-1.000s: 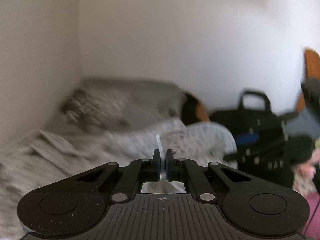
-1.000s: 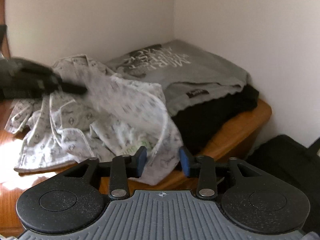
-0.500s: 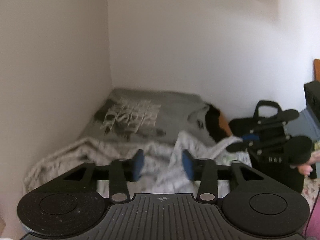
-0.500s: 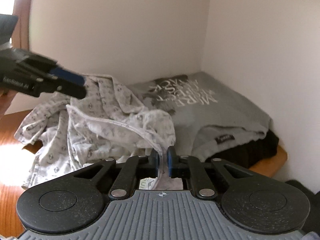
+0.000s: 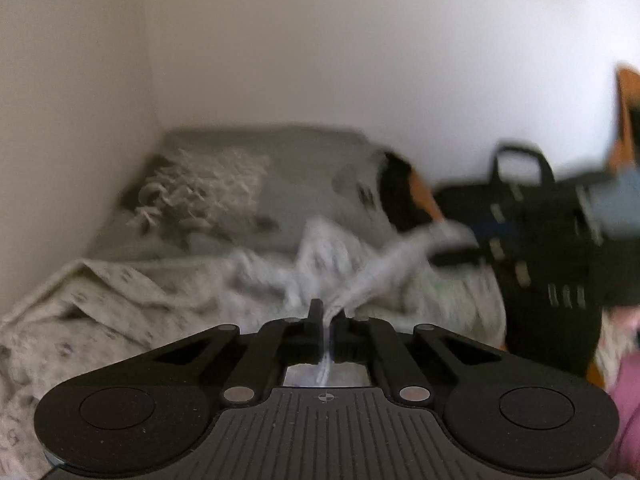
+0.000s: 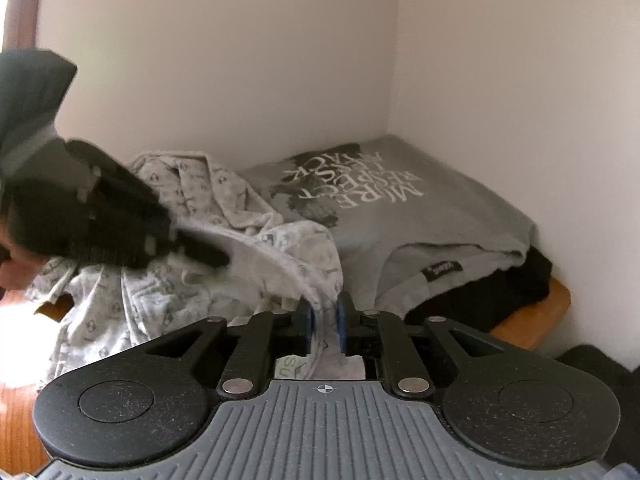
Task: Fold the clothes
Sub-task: 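Lift the robe high with both grippers and shake it out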
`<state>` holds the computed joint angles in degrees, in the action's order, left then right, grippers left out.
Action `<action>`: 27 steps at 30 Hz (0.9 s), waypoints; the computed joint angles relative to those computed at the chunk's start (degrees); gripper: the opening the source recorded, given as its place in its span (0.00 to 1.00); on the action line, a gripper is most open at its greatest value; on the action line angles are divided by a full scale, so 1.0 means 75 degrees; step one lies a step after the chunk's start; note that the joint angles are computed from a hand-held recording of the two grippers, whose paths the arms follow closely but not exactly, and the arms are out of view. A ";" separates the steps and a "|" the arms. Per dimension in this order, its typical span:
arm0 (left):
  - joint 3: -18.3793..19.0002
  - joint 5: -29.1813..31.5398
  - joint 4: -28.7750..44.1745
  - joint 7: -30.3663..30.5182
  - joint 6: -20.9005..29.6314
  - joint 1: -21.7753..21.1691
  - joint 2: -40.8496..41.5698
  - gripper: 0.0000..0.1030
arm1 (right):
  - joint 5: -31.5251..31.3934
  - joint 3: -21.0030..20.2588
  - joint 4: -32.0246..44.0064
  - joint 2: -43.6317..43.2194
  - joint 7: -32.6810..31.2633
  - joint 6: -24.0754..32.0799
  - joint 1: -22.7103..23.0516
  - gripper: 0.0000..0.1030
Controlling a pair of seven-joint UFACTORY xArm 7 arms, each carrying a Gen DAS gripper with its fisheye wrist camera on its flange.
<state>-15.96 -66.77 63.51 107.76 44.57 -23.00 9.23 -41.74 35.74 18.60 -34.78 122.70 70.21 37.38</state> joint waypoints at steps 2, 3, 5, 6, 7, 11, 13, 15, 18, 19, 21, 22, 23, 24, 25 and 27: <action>0.0041 -0.0233 0.0092 -0.0218 0.0103 0.0072 -0.0109 0.03 | 0.0132 0.0307 0.0157 0.0225 0.0584 0.0187 -0.0047 0.30; 0.0066 -0.0315 0.0144 -0.0315 0.0175 0.0099 -0.0148 0.03 | 0.0100 0.0394 0.0215 0.0386 0.0890 0.0146 -0.0070 0.31; 0.0119 -0.0579 0.0147 -0.0373 0.0225 0.0149 -0.0295 0.03 | -0.0082 0.0548 0.0406 0.0852 0.1510 0.0129 -0.0168 0.33; 0.0161 -0.0667 0.0151 -0.0435 0.0326 0.0180 -0.0368 0.03 | -0.0232 0.0600 0.0540 0.1158 0.1824 0.0168 -0.0222 0.34; 0.0205 -0.0822 0.0113 -0.0427 0.0402 0.0215 -0.0467 0.03 | -0.0386 0.0644 0.0677 0.1466 0.2135 0.0221 -0.0266 0.36; 0.0427 -0.1284 -0.0116 -0.0324 0.0675 0.0302 -0.0904 0.03 | -0.0788 0.0709 0.1287 0.2595 0.3470 0.0746 -0.0374 0.38; 0.0540 -0.1462 -0.0137 -0.0349 0.0759 0.0327 -0.1035 0.03 | -0.0938 0.0663 0.1484 0.2990 0.4114 0.0924 -0.0317 0.43; 0.0662 -0.1641 -0.0180 -0.0398 0.0855 0.0381 -0.1172 0.03 | -0.1121 0.0520 0.1586 0.3263 0.4535 0.0908 -0.0217 0.44; 0.0893 -0.1744 -0.0208 -0.0508 0.1274 0.0546 -0.1358 0.03 | -0.1466 0.0236 0.1692 0.3551 0.4880 0.0799 -0.0043 0.43; 0.0964 -0.1747 -0.0225 -0.0536 0.1396 0.0605 -0.1428 0.03 | -0.1576 0.0126 0.1719 0.3602 0.4936 0.0766 0.0015 0.39; 0.1062 -0.1759 -0.0270 -0.0506 0.1465 0.0687 -0.1556 0.03 | -0.1818 -0.0076 0.1749 0.3624 0.4894 0.0810 0.0155 0.24; 0.1107 -0.1805 -0.0309 -0.0454 0.1443 0.0724 -0.1640 0.03 | -0.1849 -0.0160 0.1812 0.3641 0.4804 0.0909 0.0245 0.18; 0.1160 -0.1865 -0.0337 -0.0410 0.1450 0.0762 -0.1709 0.03 | -0.1882 -0.0245 0.1876 0.3658 0.4713 0.1007 0.0334 0.13; 0.1228 -0.1896 -0.0309 -0.0433 0.1523 0.0813 -0.1734 0.03 | -0.1966 -0.0266 0.1962 0.3668 0.4594 0.1244 0.0467 0.05; 0.1290 -0.1927 -0.0279 -0.0459 0.1596 0.0868 -0.1756 0.03 | -0.2028 -0.0338 0.1971 0.3570 0.4443 0.1323 0.0583 0.05; 0.1415 -0.1999 -0.0140 -0.0568 0.1762 0.0996 -0.1743 0.03 | -0.1982 -0.0485 0.2076 0.3301 0.3951 0.1717 0.0817 0.04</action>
<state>-5.35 -81.76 62.46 103.50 57.79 -15.53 -3.84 -56.61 32.11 34.17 -10.02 152.33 83.09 43.51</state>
